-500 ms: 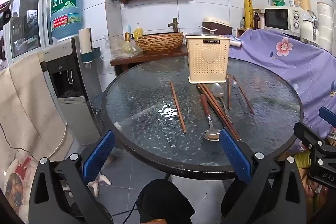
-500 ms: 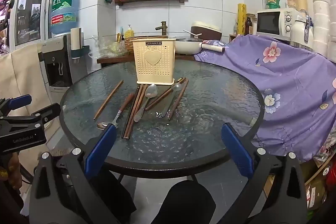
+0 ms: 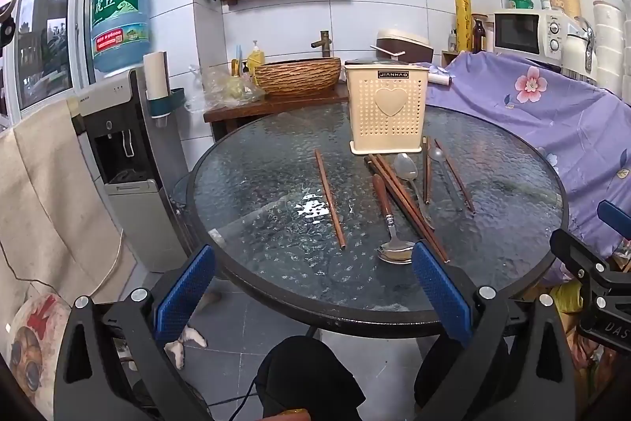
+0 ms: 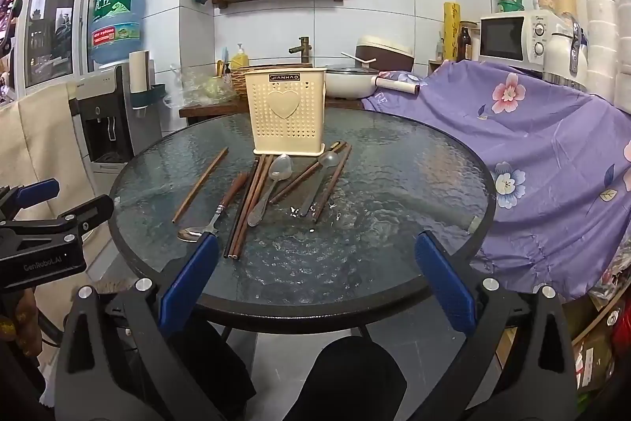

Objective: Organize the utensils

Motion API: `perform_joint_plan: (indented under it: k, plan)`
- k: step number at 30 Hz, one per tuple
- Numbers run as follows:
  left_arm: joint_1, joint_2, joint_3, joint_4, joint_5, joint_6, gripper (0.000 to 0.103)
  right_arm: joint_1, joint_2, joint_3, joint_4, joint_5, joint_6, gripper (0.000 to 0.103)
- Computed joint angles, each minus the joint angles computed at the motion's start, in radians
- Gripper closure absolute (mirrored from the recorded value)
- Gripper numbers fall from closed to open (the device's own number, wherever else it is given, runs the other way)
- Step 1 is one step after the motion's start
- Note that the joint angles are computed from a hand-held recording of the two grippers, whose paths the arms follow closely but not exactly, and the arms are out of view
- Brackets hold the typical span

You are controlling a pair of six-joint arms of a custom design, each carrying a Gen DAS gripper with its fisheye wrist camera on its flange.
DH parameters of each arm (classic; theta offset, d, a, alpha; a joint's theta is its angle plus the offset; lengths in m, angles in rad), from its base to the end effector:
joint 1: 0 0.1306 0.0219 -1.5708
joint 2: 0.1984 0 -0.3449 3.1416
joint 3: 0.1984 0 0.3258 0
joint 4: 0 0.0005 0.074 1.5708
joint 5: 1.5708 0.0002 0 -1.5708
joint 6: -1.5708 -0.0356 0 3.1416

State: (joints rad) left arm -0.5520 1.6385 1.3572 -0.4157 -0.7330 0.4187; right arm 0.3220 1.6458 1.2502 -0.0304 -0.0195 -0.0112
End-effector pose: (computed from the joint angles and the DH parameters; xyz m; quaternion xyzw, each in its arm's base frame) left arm 0.4401 -0.2436 0.3083 -0.0949 0.8541 0.1029 0.5009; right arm 0.4888 0.1633 0.2917 -0.1353 0.8296 0.0979 0.5328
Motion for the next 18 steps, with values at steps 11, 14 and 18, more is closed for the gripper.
perform_joint_plan:
  k: [11, 14, 18]
  plan:
    - [0.012, 0.001, 0.002, -0.006, 0.022, 0.008, 0.006, -0.003, -0.017, -0.007, -0.013, -0.006, -0.003, 0.005]
    - [0.015, 0.004, 0.002, -0.002, 0.031, 0.002, 0.006, -0.005, -0.014, -0.003, -0.017, -0.010, -0.002, 0.005]
    - [0.021, 0.004, -0.004, 0.008, 0.039, -0.008, 0.006, 0.000, -0.009, 0.006, -0.027, -0.005, -0.002, 0.005]
